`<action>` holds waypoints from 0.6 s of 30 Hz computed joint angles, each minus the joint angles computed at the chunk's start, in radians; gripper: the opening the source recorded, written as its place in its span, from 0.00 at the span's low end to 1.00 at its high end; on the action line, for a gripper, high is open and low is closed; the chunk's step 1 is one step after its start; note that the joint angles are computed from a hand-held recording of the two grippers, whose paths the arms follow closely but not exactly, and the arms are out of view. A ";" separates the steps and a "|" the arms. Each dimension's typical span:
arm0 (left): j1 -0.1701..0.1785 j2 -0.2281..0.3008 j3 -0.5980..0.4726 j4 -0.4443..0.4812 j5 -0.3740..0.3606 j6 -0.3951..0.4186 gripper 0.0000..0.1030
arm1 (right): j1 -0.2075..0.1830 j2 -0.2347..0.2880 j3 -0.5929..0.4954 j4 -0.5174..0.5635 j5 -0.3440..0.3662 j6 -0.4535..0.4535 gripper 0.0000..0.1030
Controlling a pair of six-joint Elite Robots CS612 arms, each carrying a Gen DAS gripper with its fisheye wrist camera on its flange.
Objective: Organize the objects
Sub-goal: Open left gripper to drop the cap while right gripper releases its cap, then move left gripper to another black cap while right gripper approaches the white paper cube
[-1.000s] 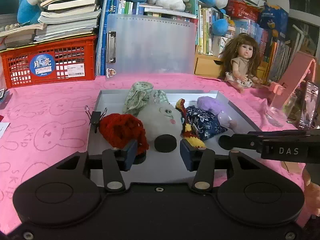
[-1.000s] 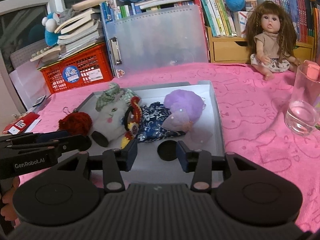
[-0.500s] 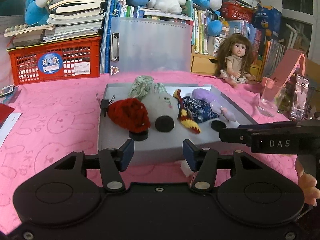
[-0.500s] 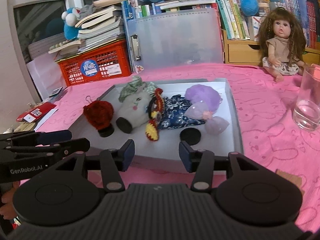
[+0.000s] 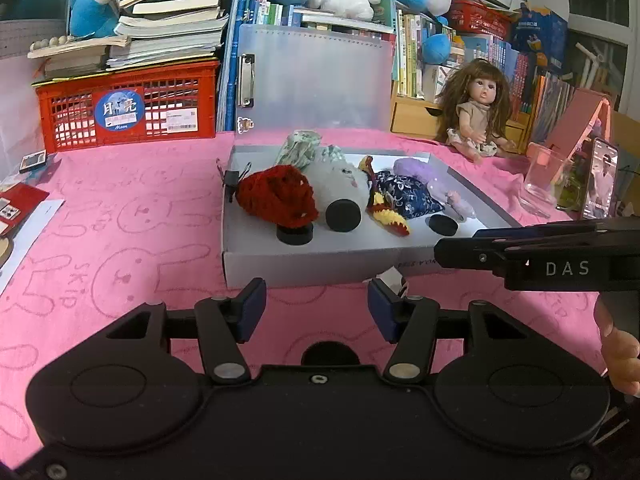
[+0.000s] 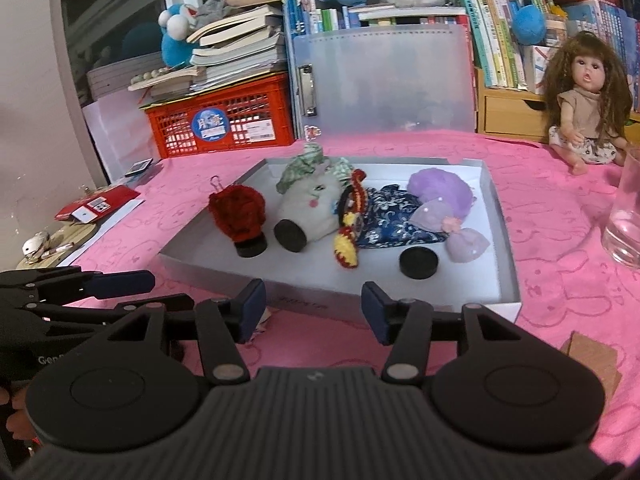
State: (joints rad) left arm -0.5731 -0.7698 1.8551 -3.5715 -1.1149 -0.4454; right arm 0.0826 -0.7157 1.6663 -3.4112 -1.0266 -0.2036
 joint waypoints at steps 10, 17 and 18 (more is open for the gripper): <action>-0.009 -0.001 0.037 -0.028 0.001 -0.005 0.58 | 0.010 -0.005 0.009 0.036 0.006 -0.039 0.66; -0.014 0.002 0.048 -0.037 -0.006 -0.001 0.59 | 0.016 -0.007 0.010 0.062 0.009 -0.064 0.67; -0.014 0.003 0.049 -0.038 -0.008 -0.002 0.59 | 0.018 -0.006 0.009 0.065 0.009 -0.065 0.67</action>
State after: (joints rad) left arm -0.5875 -0.7672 1.9040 -3.6098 -1.1230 -0.4471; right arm 0.1004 -0.7216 1.6752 -3.3462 -1.0173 -0.2688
